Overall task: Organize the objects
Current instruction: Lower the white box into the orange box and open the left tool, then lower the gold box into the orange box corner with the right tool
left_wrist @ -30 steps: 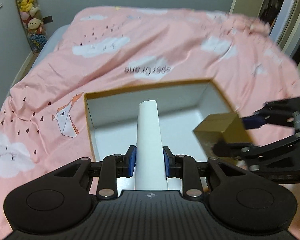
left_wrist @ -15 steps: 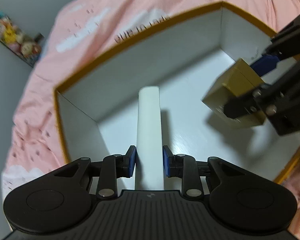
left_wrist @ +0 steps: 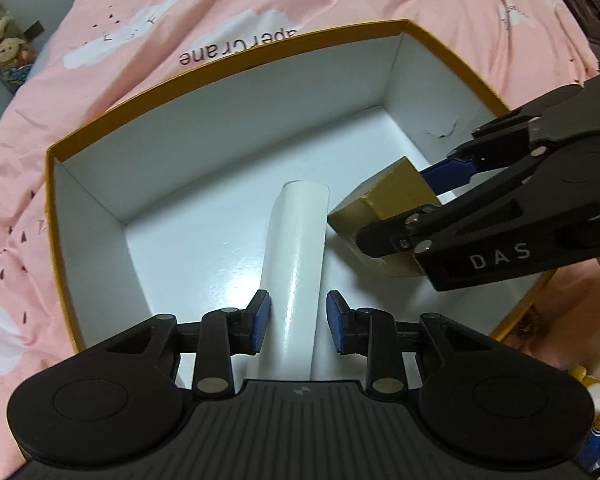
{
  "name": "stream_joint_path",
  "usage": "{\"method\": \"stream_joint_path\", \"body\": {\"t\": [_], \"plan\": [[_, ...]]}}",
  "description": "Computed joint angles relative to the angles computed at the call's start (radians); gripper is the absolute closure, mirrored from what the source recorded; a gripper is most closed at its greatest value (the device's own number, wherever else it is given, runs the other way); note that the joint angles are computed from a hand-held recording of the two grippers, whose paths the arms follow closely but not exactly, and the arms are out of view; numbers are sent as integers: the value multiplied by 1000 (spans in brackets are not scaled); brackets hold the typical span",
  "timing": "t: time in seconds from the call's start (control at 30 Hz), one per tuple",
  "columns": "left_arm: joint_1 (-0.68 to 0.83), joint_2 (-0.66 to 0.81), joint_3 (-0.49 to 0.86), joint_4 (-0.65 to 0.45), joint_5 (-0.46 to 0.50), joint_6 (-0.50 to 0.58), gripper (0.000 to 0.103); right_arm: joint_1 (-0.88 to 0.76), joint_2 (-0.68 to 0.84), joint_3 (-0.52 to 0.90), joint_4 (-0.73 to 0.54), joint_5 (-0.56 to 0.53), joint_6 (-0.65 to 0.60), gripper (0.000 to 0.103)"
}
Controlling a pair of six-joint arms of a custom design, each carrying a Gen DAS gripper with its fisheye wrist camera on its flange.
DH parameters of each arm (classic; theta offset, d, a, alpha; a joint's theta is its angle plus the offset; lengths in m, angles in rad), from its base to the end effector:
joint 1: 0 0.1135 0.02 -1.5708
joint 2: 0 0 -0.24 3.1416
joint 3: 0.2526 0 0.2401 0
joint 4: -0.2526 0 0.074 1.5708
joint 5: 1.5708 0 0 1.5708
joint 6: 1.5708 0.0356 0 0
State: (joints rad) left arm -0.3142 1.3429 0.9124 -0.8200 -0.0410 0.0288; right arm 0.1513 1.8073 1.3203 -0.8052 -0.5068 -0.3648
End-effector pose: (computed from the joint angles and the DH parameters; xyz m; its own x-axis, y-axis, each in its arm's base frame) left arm 0.2255 -0.0717 0.2008 -0.8938 0.3207 -0.3136 0.3224 0.9454 0.0480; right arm 0.3322 0.0681 0.1900 -0.7938 -0.4365 -0.4234 -0.5855 0.7370 0.3378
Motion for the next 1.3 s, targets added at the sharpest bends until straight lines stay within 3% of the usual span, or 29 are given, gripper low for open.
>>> {"method": "stream_joint_path", "body": {"t": [0.17, 0.37, 0.43, 0.47, 0.7, 1.1, 1.3], "plan": [[31, 4, -3, 10, 62, 22, 68, 0, 2, 11, -10, 36, 18, 53], [98, 14, 43, -56, 216, 47, 68, -3, 8, 15, -15, 84, 32, 53], [106, 37, 59, -77, 256, 56, 74, 0, 8, 15, -15, 91, 34, 53], [103, 59, 68, -88, 270, 47, 82, 3, 5, 14, -15, 98, 35, 53], [103, 124, 25, -3, 243, 33, 93, 11, -42, -4, -17, 162, -2, 53], [187, 122, 68, 31, 149, 21, 93, 26, -73, -83, 59, 135, 14, 53], [243, 61, 52, 28, 174, 44, 93, 62, -32, -50, 66, 123, 66, 53]]}}
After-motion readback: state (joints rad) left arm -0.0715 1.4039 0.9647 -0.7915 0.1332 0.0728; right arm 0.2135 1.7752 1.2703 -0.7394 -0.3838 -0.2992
